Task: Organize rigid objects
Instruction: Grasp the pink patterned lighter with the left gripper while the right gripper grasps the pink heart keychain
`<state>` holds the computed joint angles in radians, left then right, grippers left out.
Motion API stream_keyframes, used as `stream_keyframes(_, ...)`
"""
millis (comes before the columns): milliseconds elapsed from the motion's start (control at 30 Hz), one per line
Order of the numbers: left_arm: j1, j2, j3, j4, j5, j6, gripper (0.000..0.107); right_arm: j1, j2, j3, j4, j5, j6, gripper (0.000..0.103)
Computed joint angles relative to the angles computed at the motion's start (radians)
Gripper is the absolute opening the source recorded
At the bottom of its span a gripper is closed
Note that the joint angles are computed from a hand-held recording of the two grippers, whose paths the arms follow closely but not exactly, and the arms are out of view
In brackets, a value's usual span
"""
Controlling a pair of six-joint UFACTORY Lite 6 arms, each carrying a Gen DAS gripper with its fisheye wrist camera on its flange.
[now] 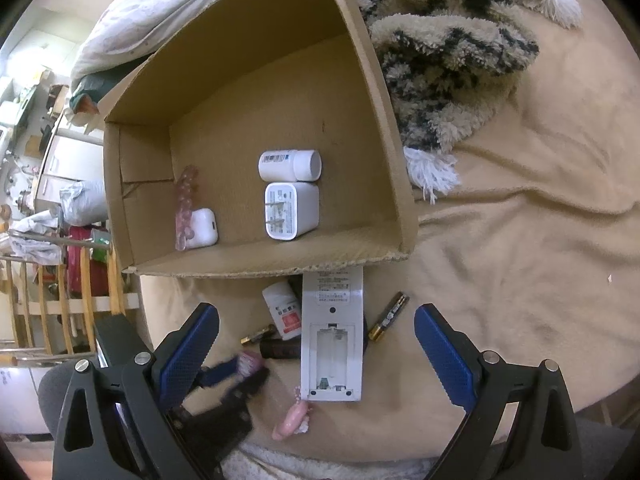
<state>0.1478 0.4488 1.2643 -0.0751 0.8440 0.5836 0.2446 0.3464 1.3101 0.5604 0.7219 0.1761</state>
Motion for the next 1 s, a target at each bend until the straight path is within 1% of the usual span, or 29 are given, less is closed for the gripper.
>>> stream_keyframes(67,0.032,0.010,0.034,-0.001,0.009,-0.029,0.023,0.000,-0.024,-0.035,0.054,0.010,-0.046,0.103)
stream_keyframes(100,0.059,0.036,0.080,-0.047,0.057,0.001,0.023,0.003,-0.043,-0.064,0.086,0.012,-0.065,0.103)
stream_keyframes(133,0.078,0.049,0.113,-0.054,0.067,-0.012,0.023,0.006,-0.062,-0.099,0.130,0.011,-0.087,0.103)
stream_keyframes(200,0.099,0.065,0.156,-0.059,0.073,-0.034,0.023,0.017,-0.103,-0.195,0.279,0.012,-0.157,0.103)
stream_keyframes(267,0.121,0.081,0.202,-0.064,0.079,-0.062,0.023,0.051,-0.144,-0.276,0.370,-0.009,-0.179,0.103)
stream_keyframes(333,0.139,0.089,0.235,-0.072,0.085,-0.072,0.023,0.093,-0.167,-0.326,0.418,-0.030,-0.171,0.096)
stream_keyframes(367,0.148,0.090,0.249,-0.074,0.087,-0.077,0.023,0.111,-0.177,-0.351,0.447,-0.042,-0.168,0.089)
stream_keyframes(400,0.160,0.104,0.283,-0.077,0.100,-0.075,0.023,0.126,-0.179,-0.368,0.469,-0.052,-0.164,0.084)
stream_keyframes(433,0.168,0.093,0.274,-0.082,0.097,-0.075,0.023,0.143,-0.176,-0.380,0.483,-0.066,-0.155,0.081)
stream_keyframes(567,0.205,0.105,0.323,-0.093,0.133,-0.059,0.023,0.193,-0.119,-0.371,0.497,-0.091,-0.115,0.052)
stream_keyframes(633,0.205,0.133,0.362,-0.095,0.142,-0.060,0.023,0.209,-0.103,-0.361,0.484,-0.105,-0.091,0.051)
stream_keyframes(733,0.195,0.104,0.320,-0.094,0.118,-0.062,0.023,0.241,-0.075,-0.329,0.419,-0.133,-0.016,0.051)
stream_keyframes(800,0.201,0.066,0.275,-0.098,0.110,-0.051,0.023,0.258,-0.044,-0.301,0.370,-0.136,0.026,0.047)
stream_keyframes(933,0.199,0.068,0.294,-0.086,0.119,-0.063,0.023,0.303,0.012,-0.249,0.292,-0.137,0.091,0.045)
stream_keyframes(1000,0.199,0.071,0.302,-0.088,0.123,-0.059,0.023,0.320,0.035,-0.221,0.238,-0.136,0.129,0.039)
